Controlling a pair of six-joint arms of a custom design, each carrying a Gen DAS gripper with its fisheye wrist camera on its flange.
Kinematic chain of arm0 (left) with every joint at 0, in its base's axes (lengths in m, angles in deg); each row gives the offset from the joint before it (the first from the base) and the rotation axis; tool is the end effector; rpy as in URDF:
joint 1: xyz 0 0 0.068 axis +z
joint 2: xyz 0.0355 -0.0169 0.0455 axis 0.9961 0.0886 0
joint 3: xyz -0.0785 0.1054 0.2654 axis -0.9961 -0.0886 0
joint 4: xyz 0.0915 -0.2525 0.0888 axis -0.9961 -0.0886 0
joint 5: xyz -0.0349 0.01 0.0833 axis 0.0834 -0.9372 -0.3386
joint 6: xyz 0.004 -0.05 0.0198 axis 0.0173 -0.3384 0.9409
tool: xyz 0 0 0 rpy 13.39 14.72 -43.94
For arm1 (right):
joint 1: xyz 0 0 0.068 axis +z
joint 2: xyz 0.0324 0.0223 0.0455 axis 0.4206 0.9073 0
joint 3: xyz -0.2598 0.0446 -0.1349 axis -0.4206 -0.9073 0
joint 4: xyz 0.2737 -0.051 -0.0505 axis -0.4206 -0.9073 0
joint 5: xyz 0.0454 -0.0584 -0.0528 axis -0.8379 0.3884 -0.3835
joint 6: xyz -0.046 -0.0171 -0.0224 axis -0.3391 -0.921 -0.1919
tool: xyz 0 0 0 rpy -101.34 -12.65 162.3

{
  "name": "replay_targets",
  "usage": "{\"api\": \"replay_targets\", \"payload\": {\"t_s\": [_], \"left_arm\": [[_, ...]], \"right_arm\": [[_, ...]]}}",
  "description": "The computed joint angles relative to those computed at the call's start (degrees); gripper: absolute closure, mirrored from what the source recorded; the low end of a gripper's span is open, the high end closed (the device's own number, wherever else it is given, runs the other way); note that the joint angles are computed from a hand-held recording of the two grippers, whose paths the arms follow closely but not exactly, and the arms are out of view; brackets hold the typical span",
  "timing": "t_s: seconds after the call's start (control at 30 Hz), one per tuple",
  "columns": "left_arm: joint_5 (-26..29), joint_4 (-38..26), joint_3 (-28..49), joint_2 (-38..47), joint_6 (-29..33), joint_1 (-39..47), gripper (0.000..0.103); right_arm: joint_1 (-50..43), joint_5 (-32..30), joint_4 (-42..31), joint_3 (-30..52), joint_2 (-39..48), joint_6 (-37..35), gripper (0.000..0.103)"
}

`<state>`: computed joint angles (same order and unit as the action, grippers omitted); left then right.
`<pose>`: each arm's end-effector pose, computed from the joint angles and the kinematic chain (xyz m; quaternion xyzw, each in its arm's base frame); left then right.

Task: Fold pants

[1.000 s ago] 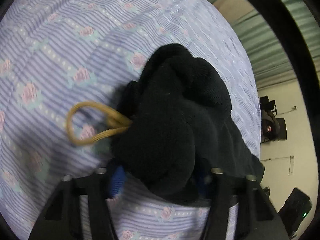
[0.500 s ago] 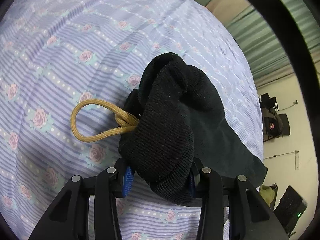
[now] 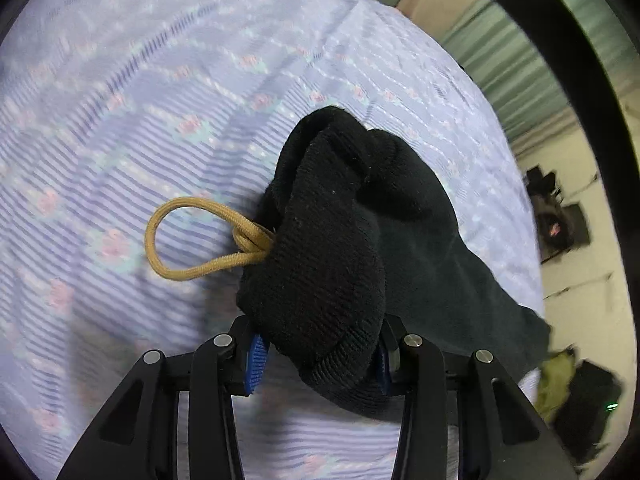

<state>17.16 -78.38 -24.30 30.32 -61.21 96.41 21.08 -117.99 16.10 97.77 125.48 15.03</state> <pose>0.3250 0.0548 0.1429 -0.2404 0.9303 -0.1714 0.2178 0.2933 0.0036 0.1294 -0.1711 0.9203 0.3133 0.1602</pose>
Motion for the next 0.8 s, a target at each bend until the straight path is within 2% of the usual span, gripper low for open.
{"api": "replay_targets", "payload": {"t_s": [0.03,0.1,0.17,0.2,0.23,0.27,0.3,0.33,0.43,0.5,0.57,0.63,0.73,0.8], "left_arm": [[-0.7,-0.8,-0.1,-0.2,1.0,0.5,0.061],[1.3,-1.9,0.0,1.3,1.6,3.0,0.060],[2.6,-4.0,0.6,3.0,1.9,4.3,0.046],[0.9,-5.0,0.4,2.2,2.3,4.0,0.041],[-2.2,-6.3,0.0,0.1,2.9,3.2,0.035],[-4.6,-7.4,-0.8,-2.8,4.0,2.2,0.034],[-6.8,-8.8,-1.4,-5.6,5.4,1.1,0.034],[-9.5,-10.7,-1.9,-8.5,7.0,-0.5,0.034],[-15.4,-15.1,-4.7,-20.6,12.5,-9.1,0.029],[-18.3,-15.7,-5.6,-25.3,13.7,-16.3,0.029],[-21.8,-14.2,-6.0,-26.3,12.6,-25.1,0.029],[-23.9,-11.0,-5.7,-23.8,11.0,-31.7,0.029],[-25.2,-8.1,-2.5,-16.8,8.2,-39.3,0.029],[-25.8,-5.9,0.5,-12.0,6.8,-43.0,0.029]], "right_arm": [[0.6,0.2,-0.4,-0.9,-0.8,-0.5,0.068],[4.5,3.3,0.8,-3.1,-0.8,-0.1,0.068],[7.3,7.6,4.5,-5.5,-1.1,2.6,0.065],[7.8,8.6,5.6,-6.5,-2.2,3.9,0.060],[7.4,8.8,5.1,-7.4,-4.9,5.2,0.050],[6.8,8.9,3.8,-7.7,-7.1,5.9,0.044],[5.3,8.3,1.9,-8.1,-10.3,6.3,0.036],[3.0,6.8,0.0,-9.0,-14.2,6.2,0.033],[-7.3,5.1,-6.9,-10.6,-27.2,3.2,0.033],[-16.2,3.5,-9.9,-10.2,-30.1,-0.2,0.033],[-22.5,5.0,-9.2,-10.0,-30.9,-0.9,0.033],[-29.8,8.3,-5.8,-8.7,-25.7,-2.3,0.033],[-34.9,9.6,-0.2,-4.3,-15.1,-2.9,0.033],[-35.1,11.2,2.6,-0.3,-7.2,-3.8,0.034]]}}
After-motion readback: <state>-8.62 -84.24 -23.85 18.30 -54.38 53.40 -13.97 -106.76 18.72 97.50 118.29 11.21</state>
